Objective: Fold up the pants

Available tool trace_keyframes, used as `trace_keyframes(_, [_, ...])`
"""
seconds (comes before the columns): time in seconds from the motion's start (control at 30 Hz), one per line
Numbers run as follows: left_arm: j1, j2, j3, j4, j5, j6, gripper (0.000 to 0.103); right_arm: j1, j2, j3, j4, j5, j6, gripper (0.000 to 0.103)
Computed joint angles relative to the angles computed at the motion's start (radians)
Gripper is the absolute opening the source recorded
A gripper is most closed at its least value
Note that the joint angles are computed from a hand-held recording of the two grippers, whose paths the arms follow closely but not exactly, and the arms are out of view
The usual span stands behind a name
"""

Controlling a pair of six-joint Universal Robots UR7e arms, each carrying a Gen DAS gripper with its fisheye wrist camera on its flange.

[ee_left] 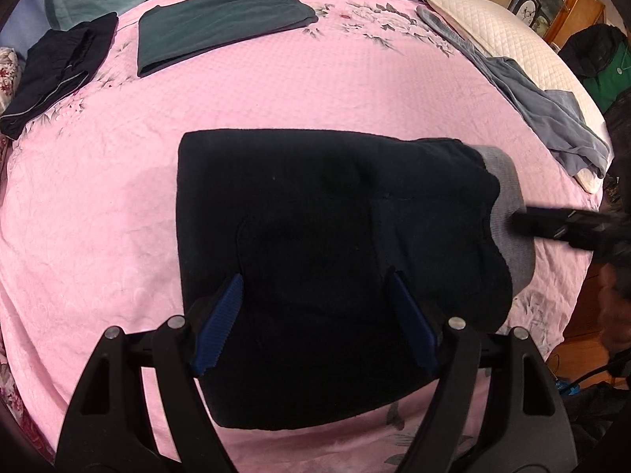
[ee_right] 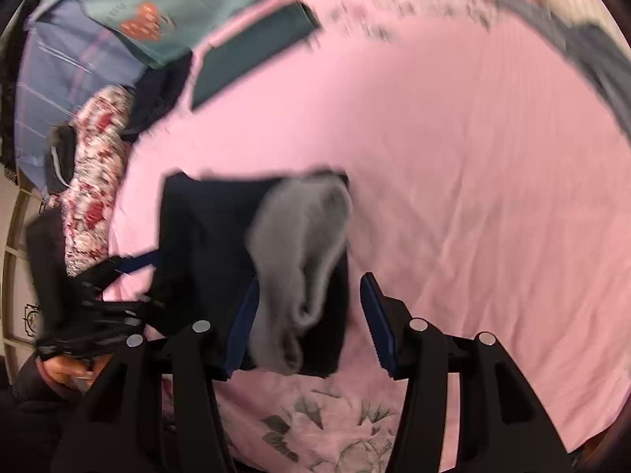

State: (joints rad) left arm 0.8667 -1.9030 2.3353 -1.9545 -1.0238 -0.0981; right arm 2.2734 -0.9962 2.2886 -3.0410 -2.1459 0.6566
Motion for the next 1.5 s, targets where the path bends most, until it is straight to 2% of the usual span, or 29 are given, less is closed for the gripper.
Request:
trace_keyframes(0.07, [0.003, -0.003, 0.004, -0.006, -0.002, -0.001, 0.078, 0.025, 0.004, -0.024, -0.041, -0.03, -0.042, 0.053])
trace_keyframes(0.17, [0.0, -0.007, 0.01, -0.012, 0.002, 0.001, 0.078, 0.017, 0.04, -0.061, -0.122, 0.009, -0.134, 0.046])
trace_keyframes(0.2, [0.0, -0.008, 0.012, -0.014, 0.003, 0.002, 0.078, 0.011, 0.055, -0.076, -0.119, 0.012, -0.149, 0.044])
trace_keyframes(0.23, [0.0, -0.01, 0.014, -0.017, 0.003, 0.003, 0.078, 0.003, 0.072, -0.091, -0.106, 0.01, -0.159, 0.037])
trace_keyframes(0.33, [0.005, -0.013, 0.018, -0.024, 0.002, 0.006, 0.079, -0.059, 0.12, -0.105, -0.072, 0.029, -0.147, 0.031])
trace_keyframes(0.37, [0.006, -0.014, 0.02, -0.026, 0.002, 0.011, 0.079, -0.083, 0.141, -0.1, -0.071, 0.012, -0.14, 0.021])
trace_keyframes(0.43, [0.007, -0.018, 0.026, -0.032, 0.005, 0.023, 0.079, -0.111, 0.164, -0.064, -0.185, 0.02, -0.178, 0.012])
trace_keyframes(0.5, [0.003, -0.024, 0.033, -0.027, 0.013, 0.022, 0.079, -0.13, 0.162, -0.029, -0.268, 0.06, -0.206, 0.011])
trace_keyframes(0.6, [0.009, -0.063, 0.022, -0.014, -0.029, 0.027, 0.079, -0.126, 0.161, -0.028, -0.263, 0.051, -0.214, 0.011])
trace_keyframes(0.7, [0.012, -0.111, 0.007, 0.037, -0.047, 0.015, 0.079, -0.099, 0.134, -0.06, -0.151, 0.023, -0.122, 0.013])
trace_keyframes(0.73, [0.008, -0.129, 0.006, 0.053, -0.044, 0.008, 0.079, -0.082, 0.127, -0.077, -0.13, 0.015, -0.106, 0.017])
trace_keyframes(0.83, [0.001, -0.202, 0.001, 0.096, -0.059, -0.011, 0.079, -0.032, 0.134, -0.132, -0.153, 0.099, -0.208, 0.017])
trace_keyframes(0.93, [-0.012, -0.266, 0.011, 0.113, -0.089, -0.013, 0.079, -0.013, 0.206, -0.26, -0.045, 0.156, -0.316, 0.017])
trace_keyframes(1.07, [-0.044, -0.306, 0.038, 0.103, -0.126, 0.03, 0.079, -0.037, 0.309, -0.4, 0.073, 0.228, -0.394, 0.013])
trace_keyframes(1.17, [-0.056, -0.302, 0.069, 0.086, -0.123, 0.053, 0.079, -0.055, 0.375, -0.502, 0.198, 0.262, -0.439, 0.012])
trace_keyframes(1.23, [-0.037, -0.279, 0.084, 0.072, -0.133, 0.065, 0.079, -0.064, 0.413, -0.564, 0.292, 0.232, -0.451, 0.012])
trace_keyframes(1.3, [-0.025, -0.276, 0.097, 0.06, -0.13, 0.073, 0.079, -0.082, 0.447, -0.616, 0.369, 0.205, -0.444, 0.006])
trace_keyframes(1.33, [-0.023, -0.281, 0.108, 0.049, -0.125, 0.075, 0.08, -0.096, 0.456, -0.627, 0.39, 0.209, -0.437, 0.0])
trace_keyframes(1.43, [-0.017, -0.283, 0.124, 0.031, -0.117, 0.074, 0.08, -0.148, 0.457, -0.618, 0.376, 0.283, -0.415, 0.0])
trace_keyframes(1.5, [-0.023, -0.286, 0.137, 0.022, -0.106, 0.082, 0.08, -0.157, 0.452, -0.609, 0.363, 0.302, -0.418, 0.0])
